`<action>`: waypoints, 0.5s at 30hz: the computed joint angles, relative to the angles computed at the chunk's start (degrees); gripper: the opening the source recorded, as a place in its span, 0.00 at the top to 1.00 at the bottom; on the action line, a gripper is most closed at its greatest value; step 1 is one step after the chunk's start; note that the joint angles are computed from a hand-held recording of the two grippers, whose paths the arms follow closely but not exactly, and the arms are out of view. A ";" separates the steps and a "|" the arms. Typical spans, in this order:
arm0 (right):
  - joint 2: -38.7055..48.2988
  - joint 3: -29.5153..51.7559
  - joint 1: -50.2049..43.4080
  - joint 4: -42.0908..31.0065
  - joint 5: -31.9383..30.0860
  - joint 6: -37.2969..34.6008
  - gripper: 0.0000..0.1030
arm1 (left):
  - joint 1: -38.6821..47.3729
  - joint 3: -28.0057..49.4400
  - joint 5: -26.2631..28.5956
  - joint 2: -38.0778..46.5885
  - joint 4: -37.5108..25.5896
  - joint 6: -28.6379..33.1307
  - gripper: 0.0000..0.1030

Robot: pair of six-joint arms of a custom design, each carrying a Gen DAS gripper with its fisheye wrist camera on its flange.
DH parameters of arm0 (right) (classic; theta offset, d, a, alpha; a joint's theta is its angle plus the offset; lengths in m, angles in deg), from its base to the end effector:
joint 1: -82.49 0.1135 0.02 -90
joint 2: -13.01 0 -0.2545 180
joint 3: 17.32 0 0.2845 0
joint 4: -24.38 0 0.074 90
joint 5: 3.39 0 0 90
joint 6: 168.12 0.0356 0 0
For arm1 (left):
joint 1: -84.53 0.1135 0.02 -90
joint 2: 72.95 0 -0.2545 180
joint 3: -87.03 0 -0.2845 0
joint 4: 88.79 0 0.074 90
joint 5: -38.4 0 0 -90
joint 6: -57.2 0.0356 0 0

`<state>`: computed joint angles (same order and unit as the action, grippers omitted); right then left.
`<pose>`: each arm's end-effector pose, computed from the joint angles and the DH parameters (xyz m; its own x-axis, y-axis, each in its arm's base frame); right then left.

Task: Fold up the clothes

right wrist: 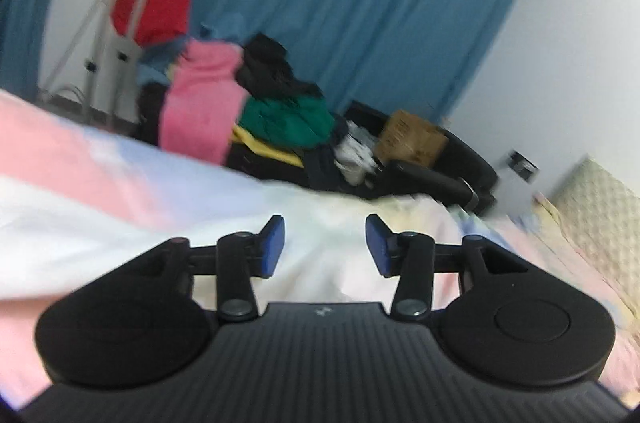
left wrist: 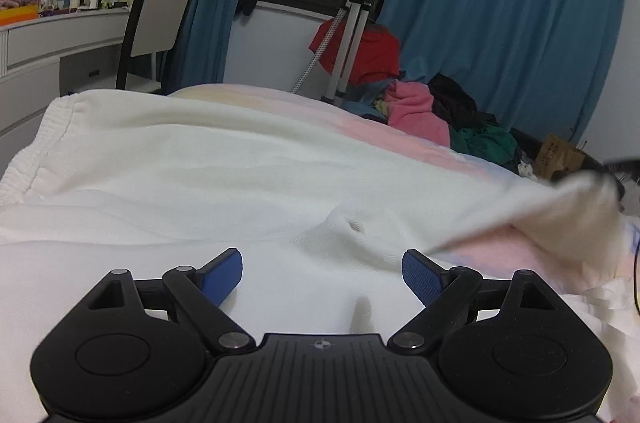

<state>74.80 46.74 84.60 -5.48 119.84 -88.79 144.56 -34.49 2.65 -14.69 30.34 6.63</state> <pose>0.2765 -0.0093 0.3010 -0.5390 -0.1748 -0.8240 0.3610 0.8359 -0.4135 0.1335 0.1736 0.2484 -0.5316 -0.1790 -0.8279 0.0391 0.9712 -0.2351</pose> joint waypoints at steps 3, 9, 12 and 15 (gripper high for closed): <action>-8.45 -5.52 -5.02 -4.73 -10.27 10.25 0.52 | 0.65 0.41 0.47 -0.33 -2.52 2.06 0.14; -31.11 -20.64 -24.25 -11.77 -43.65 36.90 0.42 | 2.30 2.88 1.48 2.01 -10.30 6.69 0.14; -38.29 -29.44 -36.15 -11.30 -61.70 48.90 0.24 | 3.78 5.42 1.44 5.79 -16.36 10.64 0.14; -32.71 -33.54 -39.02 -3.14 -69.58 57.84 0.24 | 4.90 7.22 1.29 8.88 -20.40 12.58 0.13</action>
<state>42.08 13.20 45.58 -8.62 50.25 -30.96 149.46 -27.28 3.94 -5.82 9.94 19.21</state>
